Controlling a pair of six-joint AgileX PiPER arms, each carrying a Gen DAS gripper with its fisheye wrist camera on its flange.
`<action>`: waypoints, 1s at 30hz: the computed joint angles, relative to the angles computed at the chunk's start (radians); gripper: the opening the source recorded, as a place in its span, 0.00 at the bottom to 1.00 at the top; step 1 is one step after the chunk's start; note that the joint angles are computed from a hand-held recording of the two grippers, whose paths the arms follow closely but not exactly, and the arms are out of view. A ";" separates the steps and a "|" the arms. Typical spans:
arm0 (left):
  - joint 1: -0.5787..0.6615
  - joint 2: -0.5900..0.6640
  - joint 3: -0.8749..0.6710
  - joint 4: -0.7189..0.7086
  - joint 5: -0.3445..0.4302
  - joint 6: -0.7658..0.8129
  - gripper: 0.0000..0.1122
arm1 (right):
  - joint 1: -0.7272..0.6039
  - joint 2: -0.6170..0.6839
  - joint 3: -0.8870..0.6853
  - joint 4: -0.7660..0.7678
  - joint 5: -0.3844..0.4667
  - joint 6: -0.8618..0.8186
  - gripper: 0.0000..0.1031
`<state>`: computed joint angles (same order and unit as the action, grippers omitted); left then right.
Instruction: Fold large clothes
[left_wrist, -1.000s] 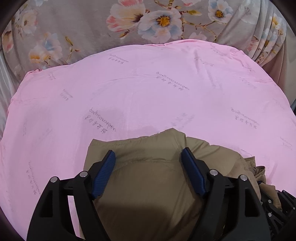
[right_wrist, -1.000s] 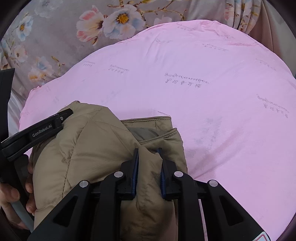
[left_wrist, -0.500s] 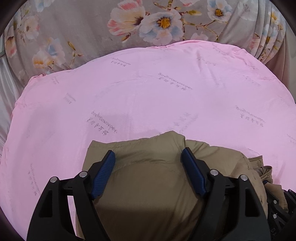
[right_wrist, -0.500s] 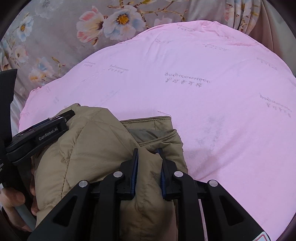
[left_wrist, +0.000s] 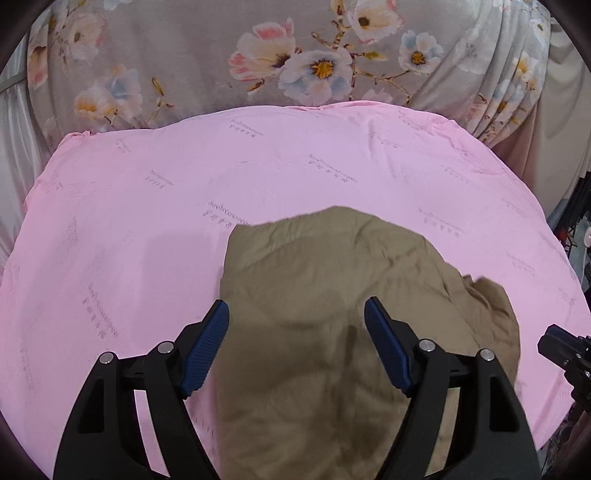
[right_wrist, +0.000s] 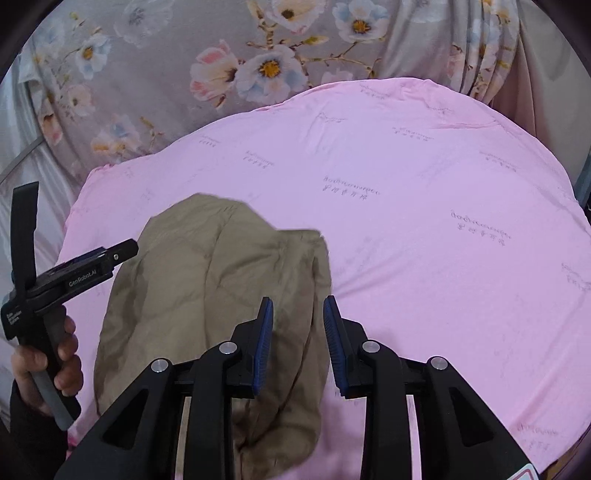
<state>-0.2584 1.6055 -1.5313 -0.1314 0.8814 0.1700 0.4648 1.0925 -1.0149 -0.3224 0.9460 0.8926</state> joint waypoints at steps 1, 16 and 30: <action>0.005 -0.036 0.036 -0.011 0.012 0.014 0.65 | 0.053 -0.010 0.001 -0.010 0.027 0.029 0.28; -0.062 -0.253 0.402 0.091 -0.068 -0.052 0.67 | 0.396 0.185 0.035 -0.140 0.134 0.325 0.24; -0.135 -0.276 0.514 0.262 -0.206 -0.208 0.70 | 0.408 0.243 0.059 -0.167 0.091 0.380 0.26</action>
<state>-0.3935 1.3297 -1.0170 0.1305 0.6757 -0.0381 0.8727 1.3358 -0.9555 -0.4895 1.0373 1.2722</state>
